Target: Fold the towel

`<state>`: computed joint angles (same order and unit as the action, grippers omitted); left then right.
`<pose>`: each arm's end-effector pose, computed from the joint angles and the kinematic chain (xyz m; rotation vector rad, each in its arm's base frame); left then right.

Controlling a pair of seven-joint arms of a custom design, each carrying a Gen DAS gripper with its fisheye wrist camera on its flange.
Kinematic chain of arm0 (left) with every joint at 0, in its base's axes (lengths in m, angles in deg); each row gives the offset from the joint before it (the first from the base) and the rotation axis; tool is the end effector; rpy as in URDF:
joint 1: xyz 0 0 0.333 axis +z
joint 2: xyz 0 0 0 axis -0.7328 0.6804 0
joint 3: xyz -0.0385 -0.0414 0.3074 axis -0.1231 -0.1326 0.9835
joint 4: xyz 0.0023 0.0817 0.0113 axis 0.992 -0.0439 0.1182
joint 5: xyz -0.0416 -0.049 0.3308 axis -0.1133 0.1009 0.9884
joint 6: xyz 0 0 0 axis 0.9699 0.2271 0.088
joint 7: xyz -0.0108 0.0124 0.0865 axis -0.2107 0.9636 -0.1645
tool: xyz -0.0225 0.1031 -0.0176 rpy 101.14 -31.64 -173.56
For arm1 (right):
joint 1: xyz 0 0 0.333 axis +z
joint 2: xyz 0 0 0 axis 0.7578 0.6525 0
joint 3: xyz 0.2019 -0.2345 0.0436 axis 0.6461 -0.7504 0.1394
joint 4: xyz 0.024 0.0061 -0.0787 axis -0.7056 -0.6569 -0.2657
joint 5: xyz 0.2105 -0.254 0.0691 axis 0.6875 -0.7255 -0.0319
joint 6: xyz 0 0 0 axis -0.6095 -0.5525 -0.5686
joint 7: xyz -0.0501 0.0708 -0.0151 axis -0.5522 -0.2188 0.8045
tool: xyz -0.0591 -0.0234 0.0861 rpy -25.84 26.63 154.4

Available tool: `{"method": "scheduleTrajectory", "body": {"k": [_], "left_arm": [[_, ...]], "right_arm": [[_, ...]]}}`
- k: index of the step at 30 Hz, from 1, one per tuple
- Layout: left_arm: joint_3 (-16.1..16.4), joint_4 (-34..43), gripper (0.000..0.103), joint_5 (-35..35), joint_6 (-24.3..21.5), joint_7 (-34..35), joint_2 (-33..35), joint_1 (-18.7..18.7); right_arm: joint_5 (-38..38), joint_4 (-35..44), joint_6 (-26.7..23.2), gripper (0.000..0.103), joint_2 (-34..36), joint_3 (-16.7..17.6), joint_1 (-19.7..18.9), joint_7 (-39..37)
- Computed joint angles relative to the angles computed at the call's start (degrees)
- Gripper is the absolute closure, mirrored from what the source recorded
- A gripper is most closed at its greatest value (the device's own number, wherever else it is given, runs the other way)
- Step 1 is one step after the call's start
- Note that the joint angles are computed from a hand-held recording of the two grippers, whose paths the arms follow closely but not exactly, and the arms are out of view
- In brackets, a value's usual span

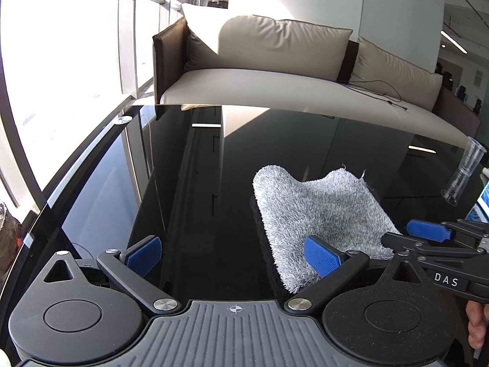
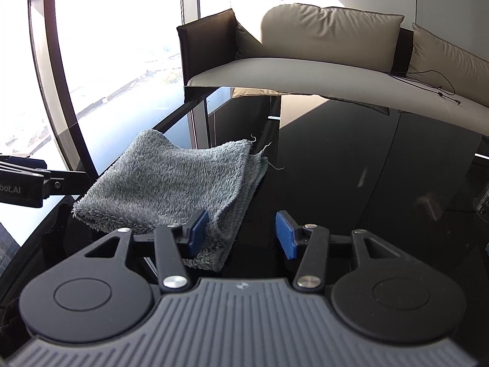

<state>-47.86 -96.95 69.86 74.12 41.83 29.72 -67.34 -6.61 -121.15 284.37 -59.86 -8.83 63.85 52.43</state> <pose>0.5020 -0.3082 0.3795 -1.6856 1.7433 -0.8658 0.5235 0.1684 0.3456 -1.7496 1.4516 -0.6751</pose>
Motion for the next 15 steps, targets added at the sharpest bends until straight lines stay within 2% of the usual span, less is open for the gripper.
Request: {"method": "scheduleTrajectory", "body": {"k": [3,5,7,11,12,14,15], "left_arm": [[0.0,-0.5,0.003,1.8,-0.6,-2.0,-0.5,-0.4],[-0.3,-0.9,0.001,3.8,-1.1,-4.2,-1.1,-0.7],[-0.7,-1.6,0.001,5.0,-1.6,-5.4,-1.6,-0.6],[-1.8,-2.8,0.001,6.3,-2.3,-7.1,-2.4,-0.5],[-2.0,-3.0,0.001,6.2,-2.5,-7.2,-2.5,-0.4],[-2.3,-3.6,0.001,6.0,-2.8,-7.5,-2.9,-0.3],[-2.5,-3.9,0.001,6.0,-2.7,-7.7,-3.1,-0.2]], "right_arm": [[-2.0,-2.0,2.1,0.048,-1.0,1.4,-1.9,2.4],[-1.8,-3.1,3.1,0.038,-1.7,0.9,-1.3,2.5],[-0.3,-4.3,4.2,0.037,-2.4,0.0,0.1,1.8],[-0.3,-5.7,4.6,0.034,-3.5,-0.1,0.0,2.8],[0.5,-5.9,4.6,0.031,-3.7,-0.3,0.5,2.7],[3.7,-6.4,4.9,0.018,-4.1,-1.3,2.5,1.4],[4.1,-6.6,4.9,0.015,-4.3,-1.3,2.7,1.4]]}}
